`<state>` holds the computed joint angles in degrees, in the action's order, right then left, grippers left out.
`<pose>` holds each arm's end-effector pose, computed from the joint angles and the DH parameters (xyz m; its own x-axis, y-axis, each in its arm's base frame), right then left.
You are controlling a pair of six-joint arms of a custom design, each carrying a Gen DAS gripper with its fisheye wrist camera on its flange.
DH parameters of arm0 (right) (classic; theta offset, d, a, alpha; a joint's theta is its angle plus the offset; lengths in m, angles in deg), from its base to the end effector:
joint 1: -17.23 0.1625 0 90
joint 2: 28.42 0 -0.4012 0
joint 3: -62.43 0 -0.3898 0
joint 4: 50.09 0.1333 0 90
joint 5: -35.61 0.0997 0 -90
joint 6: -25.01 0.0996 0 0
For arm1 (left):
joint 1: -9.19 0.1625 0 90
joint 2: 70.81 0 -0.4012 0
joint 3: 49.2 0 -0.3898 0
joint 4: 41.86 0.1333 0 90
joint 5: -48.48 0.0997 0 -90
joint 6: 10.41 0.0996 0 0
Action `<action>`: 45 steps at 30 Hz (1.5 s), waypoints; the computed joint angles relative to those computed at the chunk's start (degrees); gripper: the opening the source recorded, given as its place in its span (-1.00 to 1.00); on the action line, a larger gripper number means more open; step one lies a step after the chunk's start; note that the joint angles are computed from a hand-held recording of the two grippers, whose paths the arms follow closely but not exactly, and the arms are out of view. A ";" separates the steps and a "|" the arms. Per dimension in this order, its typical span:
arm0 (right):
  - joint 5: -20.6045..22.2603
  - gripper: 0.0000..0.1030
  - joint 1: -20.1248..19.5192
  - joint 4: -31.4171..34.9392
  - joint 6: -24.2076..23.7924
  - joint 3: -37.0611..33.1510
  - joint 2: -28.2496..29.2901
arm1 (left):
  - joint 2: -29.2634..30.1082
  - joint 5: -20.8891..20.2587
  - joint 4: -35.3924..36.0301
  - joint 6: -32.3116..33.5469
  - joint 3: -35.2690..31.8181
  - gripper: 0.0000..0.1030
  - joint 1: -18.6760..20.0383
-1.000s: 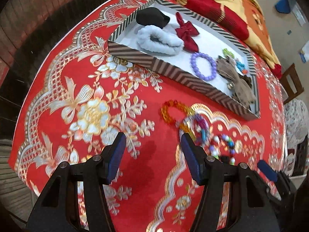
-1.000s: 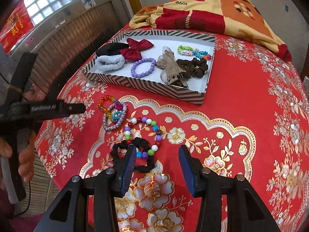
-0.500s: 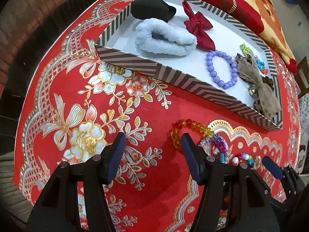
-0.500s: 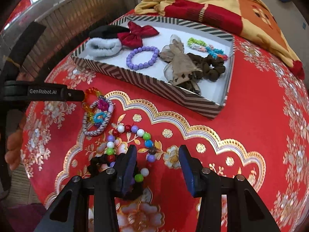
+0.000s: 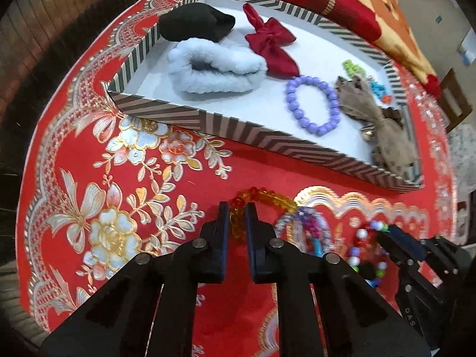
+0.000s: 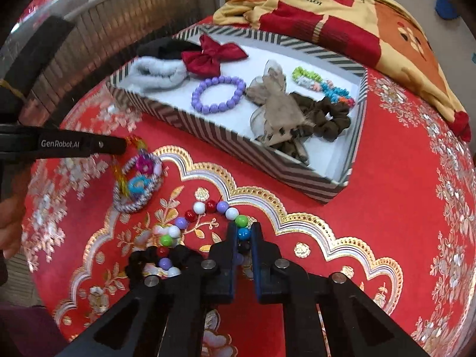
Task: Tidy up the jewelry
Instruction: 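Grasp the amber bead bracelet with the left tool while the right tool grasps the white-green-red bead bracelet, then lift both held bracelets and carry them over the box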
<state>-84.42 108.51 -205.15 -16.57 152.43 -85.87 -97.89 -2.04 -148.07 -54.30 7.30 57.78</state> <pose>0.0985 -0.6728 0.2718 -0.6394 -0.3728 0.6724 -0.5925 0.7963 -0.1219 -0.3660 -0.7122 0.0560 -0.7944 -0.0597 -0.6045 0.1294 0.9557 -0.2644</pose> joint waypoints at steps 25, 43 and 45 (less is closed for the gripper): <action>9.80 -0.85 2.14 0.06 2.25 3.03 -9.75 | -3.92 1.29 -1.86 0.13 0.98 -0.26 -4.16; 10.37 -0.85 1.02 1.48 4.24 4.57 -11.69 | 3.76 5.57 7.70 -3.40 -4.85 -0.76 -1.12; 10.76 -0.85 1.08 1.34 4.24 4.50 -11.79 | 3.23 3.67 7.32 -2.90 -4.48 -0.82 -0.97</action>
